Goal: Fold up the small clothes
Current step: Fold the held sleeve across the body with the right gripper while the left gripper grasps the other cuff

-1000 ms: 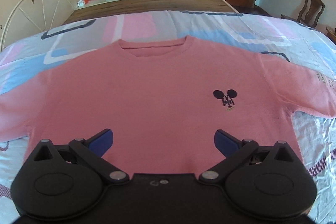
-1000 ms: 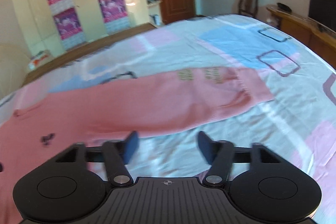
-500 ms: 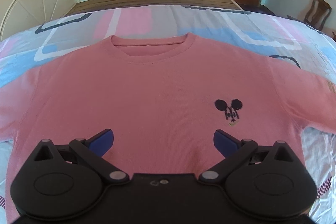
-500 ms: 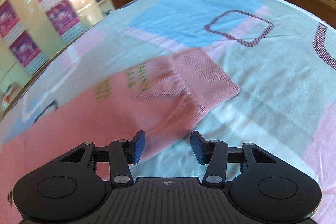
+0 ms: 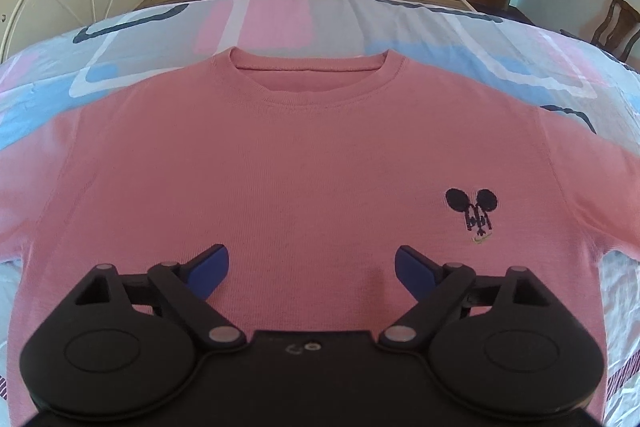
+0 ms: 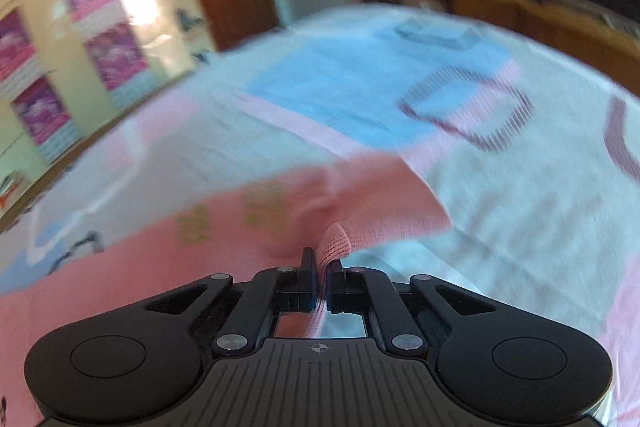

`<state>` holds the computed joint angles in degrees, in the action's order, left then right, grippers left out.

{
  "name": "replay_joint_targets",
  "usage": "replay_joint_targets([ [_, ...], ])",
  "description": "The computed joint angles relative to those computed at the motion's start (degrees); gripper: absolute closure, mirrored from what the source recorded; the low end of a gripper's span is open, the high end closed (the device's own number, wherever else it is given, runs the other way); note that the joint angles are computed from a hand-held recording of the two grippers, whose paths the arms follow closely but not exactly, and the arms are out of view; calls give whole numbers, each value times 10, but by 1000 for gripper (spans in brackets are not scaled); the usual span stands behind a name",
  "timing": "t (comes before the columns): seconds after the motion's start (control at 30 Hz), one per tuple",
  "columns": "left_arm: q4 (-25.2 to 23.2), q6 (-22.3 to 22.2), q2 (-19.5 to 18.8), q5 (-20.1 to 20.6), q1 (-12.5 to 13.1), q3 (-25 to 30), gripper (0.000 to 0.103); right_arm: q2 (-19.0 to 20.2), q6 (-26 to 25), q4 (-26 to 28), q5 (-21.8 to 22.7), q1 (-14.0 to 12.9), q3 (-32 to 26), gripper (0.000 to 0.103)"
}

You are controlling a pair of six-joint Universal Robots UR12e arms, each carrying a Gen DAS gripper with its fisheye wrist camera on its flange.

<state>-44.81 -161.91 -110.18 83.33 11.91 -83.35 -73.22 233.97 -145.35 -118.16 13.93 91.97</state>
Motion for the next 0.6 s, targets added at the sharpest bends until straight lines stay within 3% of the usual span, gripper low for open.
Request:
replay_joint_targets([
  [0.17,-4,2,0,-10,6,6,14,41,-128,-74,10,30,-65,99],
  [0.33,-2,-9,-1,-19,21,14,13,102,-207,-120,98,66,-159,99],
  [0.47,9,-10,-6,-17,35,21,13,160,-242,-95,182,98,-249,99],
  [0.6,-2,-10,-12,-38,48,32,13,206,-263,-22,276,114,-319,98],
])
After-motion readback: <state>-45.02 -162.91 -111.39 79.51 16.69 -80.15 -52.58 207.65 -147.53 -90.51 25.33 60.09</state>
